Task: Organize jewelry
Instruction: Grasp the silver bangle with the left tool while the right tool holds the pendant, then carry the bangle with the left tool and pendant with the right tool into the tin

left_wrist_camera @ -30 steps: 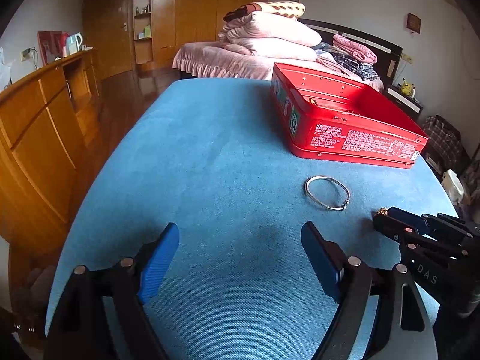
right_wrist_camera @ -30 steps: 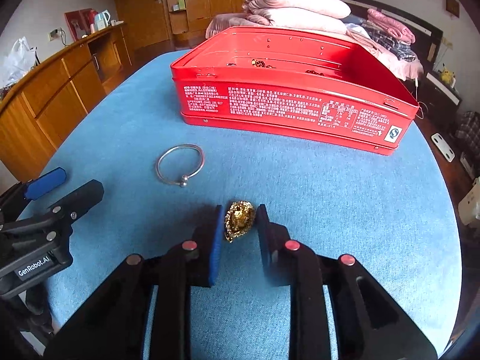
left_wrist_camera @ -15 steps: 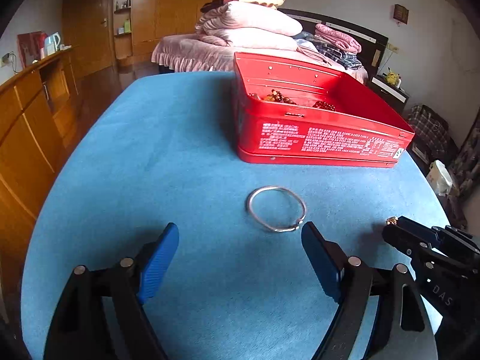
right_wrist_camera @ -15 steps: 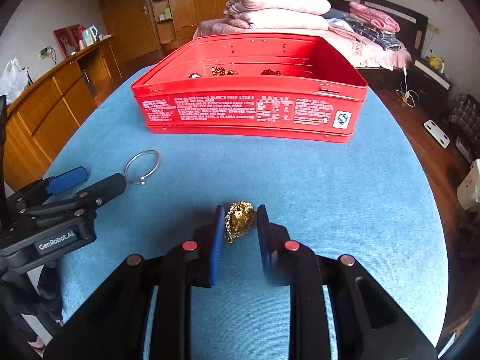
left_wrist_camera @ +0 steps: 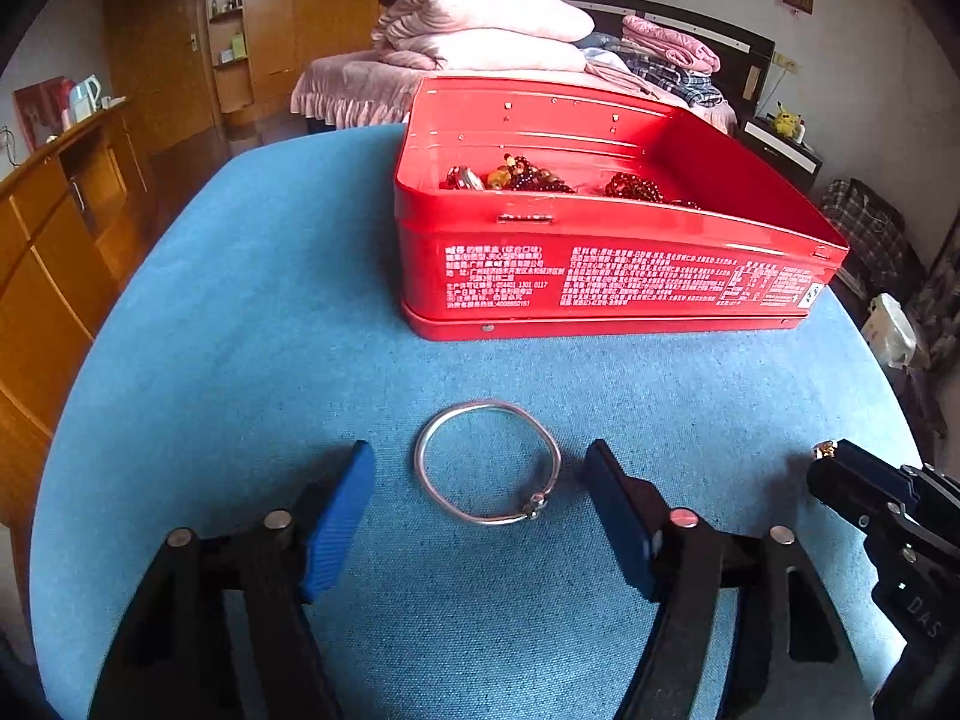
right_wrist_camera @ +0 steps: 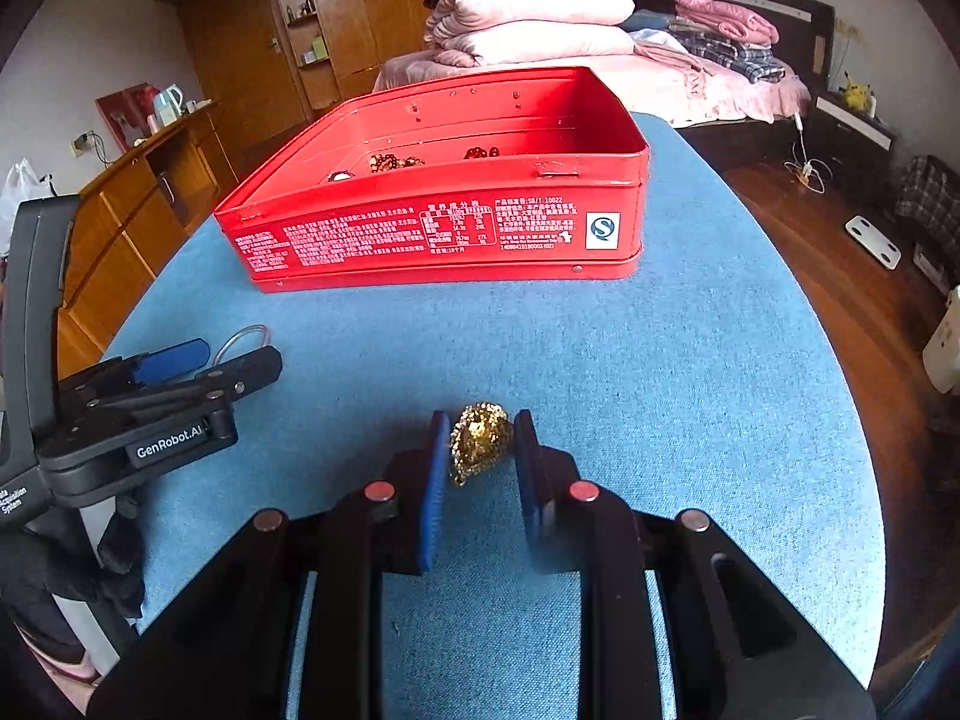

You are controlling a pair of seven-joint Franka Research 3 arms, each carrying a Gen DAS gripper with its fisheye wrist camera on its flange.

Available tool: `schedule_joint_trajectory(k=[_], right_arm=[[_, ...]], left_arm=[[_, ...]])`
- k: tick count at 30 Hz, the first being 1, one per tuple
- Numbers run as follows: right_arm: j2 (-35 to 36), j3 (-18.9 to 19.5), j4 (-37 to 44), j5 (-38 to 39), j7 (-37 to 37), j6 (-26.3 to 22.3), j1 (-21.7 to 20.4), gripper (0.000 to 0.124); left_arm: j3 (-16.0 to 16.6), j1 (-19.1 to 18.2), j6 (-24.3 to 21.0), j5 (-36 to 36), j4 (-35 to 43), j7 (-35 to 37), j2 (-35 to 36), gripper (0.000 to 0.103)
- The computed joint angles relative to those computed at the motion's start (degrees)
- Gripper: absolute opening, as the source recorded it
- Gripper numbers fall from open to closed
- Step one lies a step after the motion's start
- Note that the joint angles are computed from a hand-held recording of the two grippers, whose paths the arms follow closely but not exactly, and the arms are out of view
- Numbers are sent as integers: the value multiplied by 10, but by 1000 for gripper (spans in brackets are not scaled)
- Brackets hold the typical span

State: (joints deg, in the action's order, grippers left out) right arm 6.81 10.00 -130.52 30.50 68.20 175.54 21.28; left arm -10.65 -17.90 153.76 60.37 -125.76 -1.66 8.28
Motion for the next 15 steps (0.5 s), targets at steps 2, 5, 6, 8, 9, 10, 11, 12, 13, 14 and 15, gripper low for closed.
schedule_joint_trajectory(k=[2, 5, 6, 8, 9, 10, 11, 12, 13, 14, 15], right_arm=[[3, 9, 3, 24, -19, -3, -8, 21], [5, 12, 7, 41, -37, -3, -12, 21], [6, 11, 7, 43, -38, -3, -11, 21], [5, 11, 5, 46, -40, -2, -9, 21], [5, 10, 5, 47, -41, -2, -9, 21], [4, 8, 5, 45, -38, -2, -7, 21], [4, 7, 3, 42, -35, -2, -6, 21], [3, 3, 3, 35, -28, -2, -3, 21], [2, -1, 2, 25, -19, -2, 1, 21], [-1, -3, -1, 18, -13, -1, 3, 21], [-3, -4, -3, 14, -9, -1, 4, 21]], left_arm=[[0, -2, 4, 9, -1, -9, -1, 50], [1, -1, 10, 19, -5, -21, -4, 48], [2, -1, 14, 23, -8, -27, -6, 48], [2, 0, 19, 31, -11, -37, -8, 48], [2, 1, 23, 35, -14, -43, -10, 48], [2, 2, 29, 40, -18, -48, -12, 48], [1, 3, 32, 44, -22, -53, -16, 48], [1, 4, 36, 47, -27, -58, -20, 48], [0, 5, 39, 47, -28, -60, -21, 48], [-1, 6, 42, 49, -33, -63, -25, 48], [-3, 6, 41, 51, -36, -67, -27, 48]])
